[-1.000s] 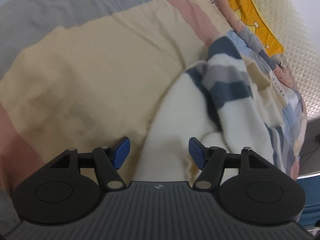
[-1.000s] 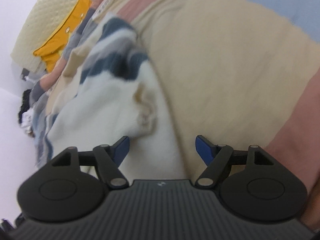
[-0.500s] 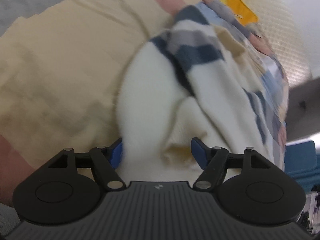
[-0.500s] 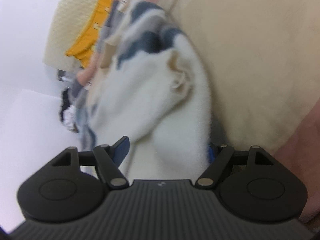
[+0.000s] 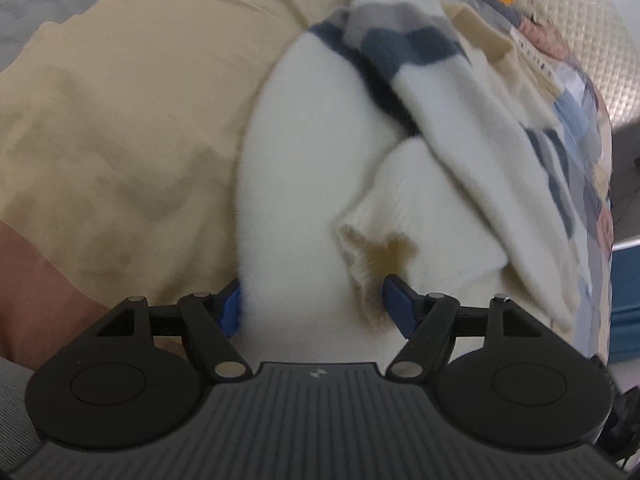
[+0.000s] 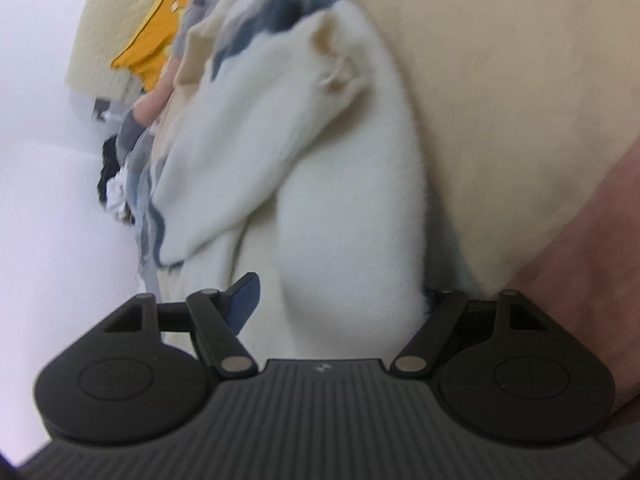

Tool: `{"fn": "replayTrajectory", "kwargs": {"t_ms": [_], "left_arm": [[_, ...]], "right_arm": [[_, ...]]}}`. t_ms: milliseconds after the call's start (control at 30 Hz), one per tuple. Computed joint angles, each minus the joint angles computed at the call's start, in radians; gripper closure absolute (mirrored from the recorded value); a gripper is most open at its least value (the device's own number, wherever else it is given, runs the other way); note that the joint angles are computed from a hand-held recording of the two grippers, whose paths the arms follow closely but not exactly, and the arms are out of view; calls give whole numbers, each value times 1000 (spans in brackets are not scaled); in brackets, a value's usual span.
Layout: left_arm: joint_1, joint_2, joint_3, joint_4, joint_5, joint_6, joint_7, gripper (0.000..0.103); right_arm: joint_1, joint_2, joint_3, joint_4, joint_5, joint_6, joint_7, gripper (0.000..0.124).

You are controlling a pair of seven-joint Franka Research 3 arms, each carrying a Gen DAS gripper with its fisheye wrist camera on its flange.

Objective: Fold large clothes

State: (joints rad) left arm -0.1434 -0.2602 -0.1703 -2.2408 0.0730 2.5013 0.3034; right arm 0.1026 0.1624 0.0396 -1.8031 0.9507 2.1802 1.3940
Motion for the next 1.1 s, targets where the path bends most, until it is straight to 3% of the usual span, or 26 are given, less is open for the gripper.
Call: {"fn": "replayTrajectory", "kwargs": {"t_ms": [100,200,333,367,433,567,600,700,900,967,1100], "left_arm": [[-15,11,15,6,-41,2,51,27],[-23,33,23,23,-80,-3,105,23],[-13,54,9,44,-64,-17,109,24],[-10,54,8,42,-64,-13,101,24],[-5,50,5,31,-57,0,80,31],[4,38,-4,12,-21,30,34,56],[7,38,-7,10,-3,44,27,64],[16,25,-14,-16,29,96,-29,72],[47,-46,-40,-81,122,245,-165,76],[67,-83,-50,-116,160,330,-214,77],[81,-151,-47,-158,187,426,-246,78]], "right_arm": [[-21,-9,9,-25,163,-10,-99,48],[-25,-20,5,-35,225,-24,-161,48],[-9,-7,-3,-14,135,-24,-107,50],[-1,-7,-3,-18,110,-3,-75,55],[5,0,-4,-15,68,16,-23,60],[12,8,-1,-11,3,32,18,76],[13,8,1,-10,1,39,17,78],[6,1,8,-21,49,58,-20,92],[-15,-45,9,-66,277,74,-188,100],[-21,-64,0,-81,352,63,-231,102],[-39,-78,-23,-84,468,-13,-241,104]]}}
